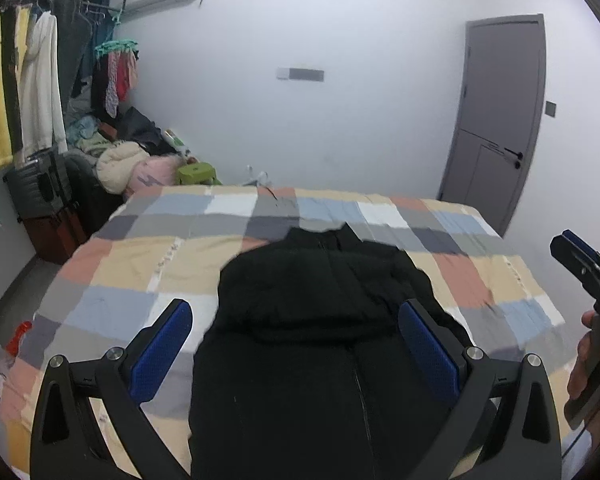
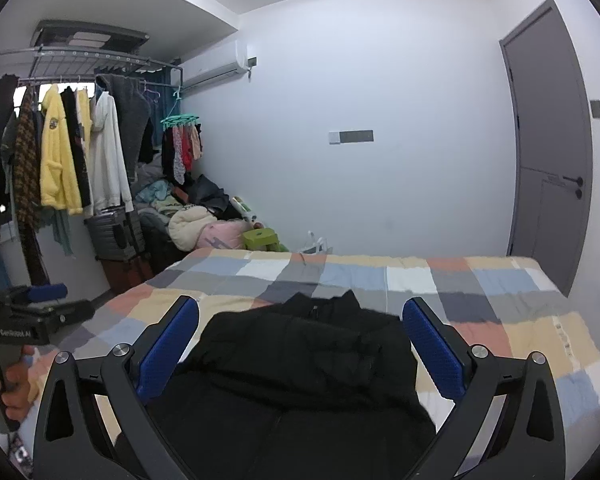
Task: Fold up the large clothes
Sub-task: 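Lower both tools to the jacket hem and close them on it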
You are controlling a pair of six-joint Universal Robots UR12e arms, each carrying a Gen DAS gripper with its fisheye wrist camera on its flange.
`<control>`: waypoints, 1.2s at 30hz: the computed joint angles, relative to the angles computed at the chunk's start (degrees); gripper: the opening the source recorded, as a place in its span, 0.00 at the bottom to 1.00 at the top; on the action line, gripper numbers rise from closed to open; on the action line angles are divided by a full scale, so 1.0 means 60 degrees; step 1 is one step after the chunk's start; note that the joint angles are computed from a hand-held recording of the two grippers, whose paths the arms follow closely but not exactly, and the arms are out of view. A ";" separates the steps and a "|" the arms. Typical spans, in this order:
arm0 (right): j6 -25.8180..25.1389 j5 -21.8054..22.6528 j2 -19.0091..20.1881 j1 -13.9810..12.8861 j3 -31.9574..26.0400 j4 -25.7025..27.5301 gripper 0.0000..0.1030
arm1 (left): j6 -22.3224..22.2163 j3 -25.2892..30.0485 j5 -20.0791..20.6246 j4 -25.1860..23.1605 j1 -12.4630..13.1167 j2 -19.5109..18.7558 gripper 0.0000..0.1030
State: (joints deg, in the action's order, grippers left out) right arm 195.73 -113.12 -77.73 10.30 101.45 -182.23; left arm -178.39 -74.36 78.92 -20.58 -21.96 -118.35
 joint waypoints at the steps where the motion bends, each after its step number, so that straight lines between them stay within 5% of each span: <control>1: 0.0101 -0.0071 -0.0081 0.0042 0.0149 0.0024 1.00 | -0.0036 -0.0212 -0.0126 0.0102 0.0033 0.0098 1.00; 15: 0.1463 -0.0311 -0.0882 0.0255 0.2196 0.0501 1.00 | -0.0502 -0.2334 -0.1343 0.0342 0.0589 0.0390 1.00; 20: 0.2552 0.0606 -0.1103 -0.0109 0.2817 0.1071 1.00 | -0.0446 -0.2414 -0.1356 -0.0239 0.0803 0.0180 1.00; 24: 0.3318 0.1682 -0.1217 -0.0565 0.3203 0.1299 1.00 | -0.0546 -0.2184 -0.1455 -0.1235 0.1054 -0.0092 1.00; 29: 0.4453 0.3199 -0.1314 -0.1314 0.3585 0.1730 1.00 | -0.0904 -0.1488 -0.2518 -0.2977 0.1474 -0.0517 1.00; 36: 0.5673 0.4427 -0.1312 -0.2051 0.3834 0.2654 1.00 | -0.1407 -0.0515 -0.3126 -0.5140 0.1801 -0.1178 1.00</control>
State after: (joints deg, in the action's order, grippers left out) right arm 229.76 -86.56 -85.60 -2.00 124.45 -166.30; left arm -186.83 -77.45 60.17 -51.42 -11.15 -125.42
